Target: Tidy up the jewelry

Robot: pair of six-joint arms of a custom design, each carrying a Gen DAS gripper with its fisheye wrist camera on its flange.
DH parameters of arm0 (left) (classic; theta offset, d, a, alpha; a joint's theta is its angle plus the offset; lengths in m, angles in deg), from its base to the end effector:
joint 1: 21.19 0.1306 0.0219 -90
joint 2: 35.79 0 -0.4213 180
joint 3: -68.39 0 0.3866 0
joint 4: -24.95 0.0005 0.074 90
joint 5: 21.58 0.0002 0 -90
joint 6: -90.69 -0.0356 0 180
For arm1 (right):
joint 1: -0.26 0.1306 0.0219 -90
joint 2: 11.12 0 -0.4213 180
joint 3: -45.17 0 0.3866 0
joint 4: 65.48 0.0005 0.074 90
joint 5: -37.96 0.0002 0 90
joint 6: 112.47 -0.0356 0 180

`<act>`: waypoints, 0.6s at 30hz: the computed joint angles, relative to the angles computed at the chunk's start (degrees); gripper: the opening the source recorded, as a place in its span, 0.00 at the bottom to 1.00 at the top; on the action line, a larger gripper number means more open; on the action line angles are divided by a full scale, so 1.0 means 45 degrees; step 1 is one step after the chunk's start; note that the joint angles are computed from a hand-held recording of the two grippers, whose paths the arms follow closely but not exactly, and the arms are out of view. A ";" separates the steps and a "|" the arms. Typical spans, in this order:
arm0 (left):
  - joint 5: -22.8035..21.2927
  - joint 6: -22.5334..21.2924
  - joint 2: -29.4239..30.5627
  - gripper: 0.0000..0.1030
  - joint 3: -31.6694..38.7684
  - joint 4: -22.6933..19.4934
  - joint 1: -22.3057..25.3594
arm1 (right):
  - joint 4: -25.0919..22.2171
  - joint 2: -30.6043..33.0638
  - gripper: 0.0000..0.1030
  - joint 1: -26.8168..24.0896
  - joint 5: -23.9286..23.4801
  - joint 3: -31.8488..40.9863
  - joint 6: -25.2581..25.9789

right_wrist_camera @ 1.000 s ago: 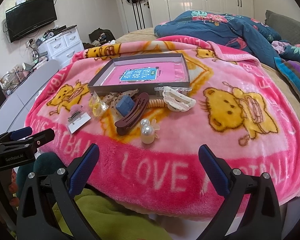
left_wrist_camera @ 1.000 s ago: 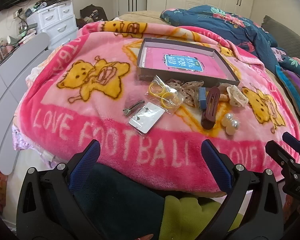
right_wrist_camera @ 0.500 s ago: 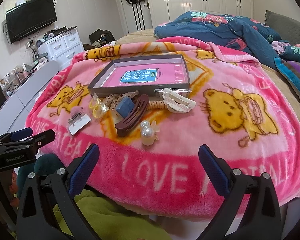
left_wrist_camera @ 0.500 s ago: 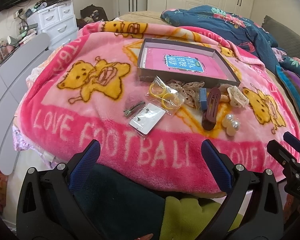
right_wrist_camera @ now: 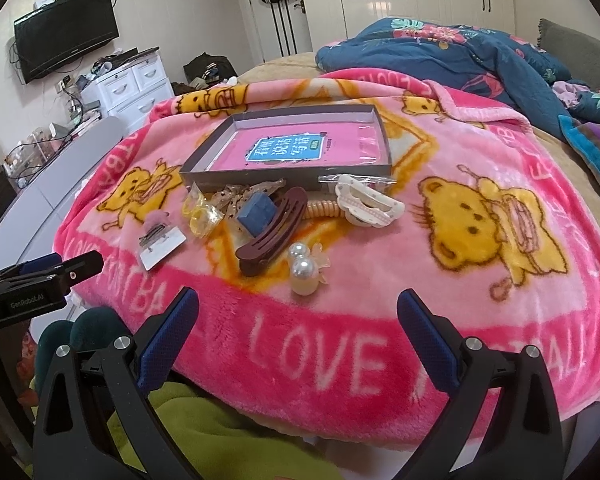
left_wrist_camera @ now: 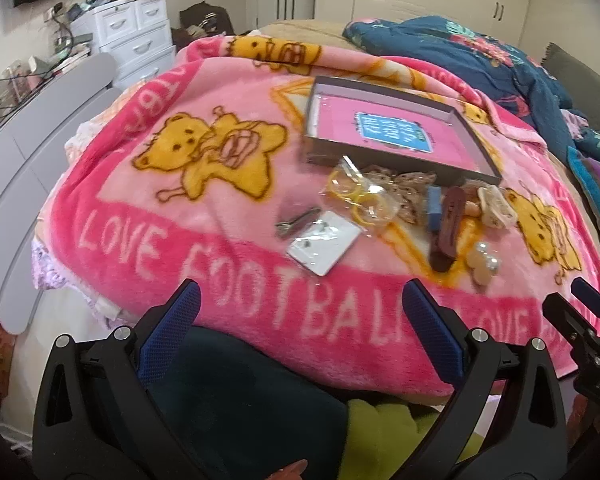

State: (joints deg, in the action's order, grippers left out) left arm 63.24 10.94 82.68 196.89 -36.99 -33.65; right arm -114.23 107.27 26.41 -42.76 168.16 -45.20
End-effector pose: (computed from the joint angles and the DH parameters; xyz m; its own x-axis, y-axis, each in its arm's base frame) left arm 0.6556 -0.1421 0.4820 -0.7848 -0.0081 -0.6197 0.0212 0.9990 -0.0398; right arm 0.6183 0.2966 0.4561 -0.7046 0.0789 -0.7052 -0.0638 0.9827 0.1736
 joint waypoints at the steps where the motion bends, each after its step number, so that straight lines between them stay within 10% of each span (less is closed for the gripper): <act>1: -0.0030 0.0070 0.0018 0.92 0.0025 -0.0017 0.0046 | -0.0098 0.0087 0.96 -0.0001 -0.0029 0.0135 0.0061; 14: 0.0009 0.0216 0.0571 0.92 0.0527 -0.0583 0.0581 | -0.0630 0.1109 0.96 -0.0034 -0.0411 0.1553 0.0729; 18: 0.1489 -0.0186 0.1016 0.92 0.0963 -0.0890 0.0719 | -0.0956 0.1509 0.96 -0.0132 -0.0451 0.2072 0.0729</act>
State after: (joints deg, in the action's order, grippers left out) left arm 69.94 10.11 87.25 201.22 -41.00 -30.41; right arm -118.53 114.06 25.82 -44.80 177.48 -41.92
